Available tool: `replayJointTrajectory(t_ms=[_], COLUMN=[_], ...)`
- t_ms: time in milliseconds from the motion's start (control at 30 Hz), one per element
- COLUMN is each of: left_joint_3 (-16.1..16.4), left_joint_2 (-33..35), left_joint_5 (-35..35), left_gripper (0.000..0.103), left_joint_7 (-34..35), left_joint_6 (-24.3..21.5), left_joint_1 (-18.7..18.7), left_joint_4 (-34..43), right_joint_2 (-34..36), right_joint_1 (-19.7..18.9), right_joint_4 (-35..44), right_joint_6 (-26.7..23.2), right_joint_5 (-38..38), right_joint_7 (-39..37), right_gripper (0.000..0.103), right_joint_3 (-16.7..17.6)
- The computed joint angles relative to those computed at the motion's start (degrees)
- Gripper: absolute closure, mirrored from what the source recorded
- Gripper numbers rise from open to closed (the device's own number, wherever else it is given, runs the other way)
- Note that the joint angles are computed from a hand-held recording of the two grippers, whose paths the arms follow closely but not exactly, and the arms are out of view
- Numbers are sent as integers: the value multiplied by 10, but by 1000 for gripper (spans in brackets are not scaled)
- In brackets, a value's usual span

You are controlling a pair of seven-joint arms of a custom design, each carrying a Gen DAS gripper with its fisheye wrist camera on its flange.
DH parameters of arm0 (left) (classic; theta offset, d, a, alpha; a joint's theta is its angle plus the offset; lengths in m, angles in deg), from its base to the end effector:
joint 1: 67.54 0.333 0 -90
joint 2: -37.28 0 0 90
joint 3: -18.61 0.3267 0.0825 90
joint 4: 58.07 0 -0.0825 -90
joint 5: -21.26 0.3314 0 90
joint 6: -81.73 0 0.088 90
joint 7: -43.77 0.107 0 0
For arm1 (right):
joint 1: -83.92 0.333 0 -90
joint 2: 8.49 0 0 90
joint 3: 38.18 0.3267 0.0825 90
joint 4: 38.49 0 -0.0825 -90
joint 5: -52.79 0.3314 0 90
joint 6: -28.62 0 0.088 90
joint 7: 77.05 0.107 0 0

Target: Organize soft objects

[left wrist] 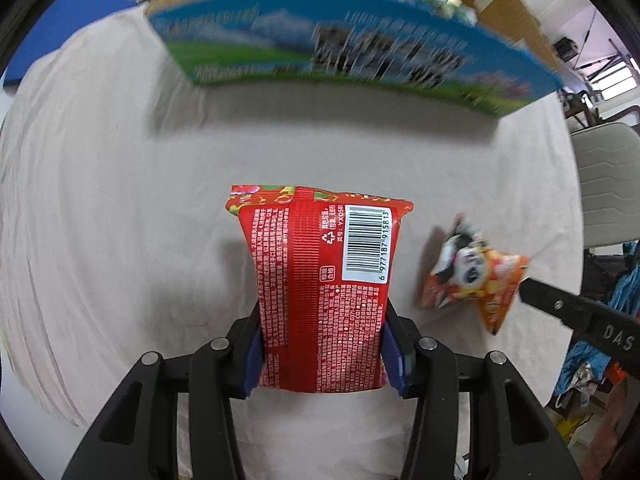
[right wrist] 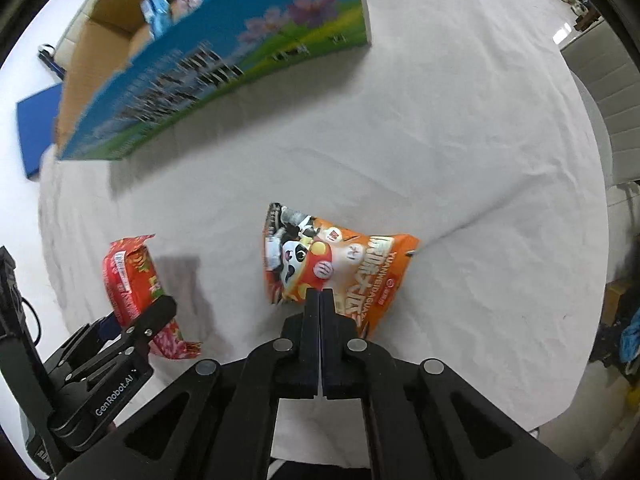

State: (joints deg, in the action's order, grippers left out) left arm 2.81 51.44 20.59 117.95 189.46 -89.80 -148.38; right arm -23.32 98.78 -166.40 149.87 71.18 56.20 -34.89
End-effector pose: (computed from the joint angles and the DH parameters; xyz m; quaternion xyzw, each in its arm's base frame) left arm 0.4778 -0.3525 0.5298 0.5623 -0.8254 0.0434 0.0266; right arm 0.4098 0.1516 0.5242 -0.4669 0.8711 0.1132 0.1019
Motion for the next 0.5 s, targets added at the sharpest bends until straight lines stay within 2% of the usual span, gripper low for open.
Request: replayJointTrajectory(t_ms=[100, 167, 200, 233, 267, 300, 333, 467, 500], left_joint_3=[2, 3, 3, 3, 4, 5, 5, 9, 10], left_joint_2=[0, 1, 2, 8, 11, 14, 25, 38, 43], left_joint_5=[12, 5, 4, 5, 6, 7, 10, 23, 26], left_gripper=[57, 57, 57, 57, 57, 57, 57, 57, 57], left_joint_7=[6, 8, 7, 3, 3, -1, -10, -12, -12], left_joint_6=[5, -1, -9, -19, -22, -26, -39, -40, -41], left_joint_1=[-1, 3, 4, 2, 3, 2, -3, -2, -3], left_joint_4=[10, 12, 18, 30, 29, 29, 48, 39, 38], right_joint_2=[2, 13, 14, 18, 26, 29, 38, 70, 84], right_joint_1=[4, -2, -3, -5, -9, -12, -12, -11, -10], right_joint_4=[3, 16, 10, 7, 14, 13, 16, 19, 27], right_joint_6=[-3, -24, -9, 2, -3, 2, 5, 2, -15], right_joint_5=[42, 47, 56, 54, 35, 26, 21, 27, 27], right_joint_7=[-53, -29, -28, -19, 5, 18, 27, 61, 65], right_gripper=[102, 99, 98, 80, 43, 26, 1, 0, 2], right_joint_3=[-18, -16, -15, -11, -5, -4, -2, -3, -4])
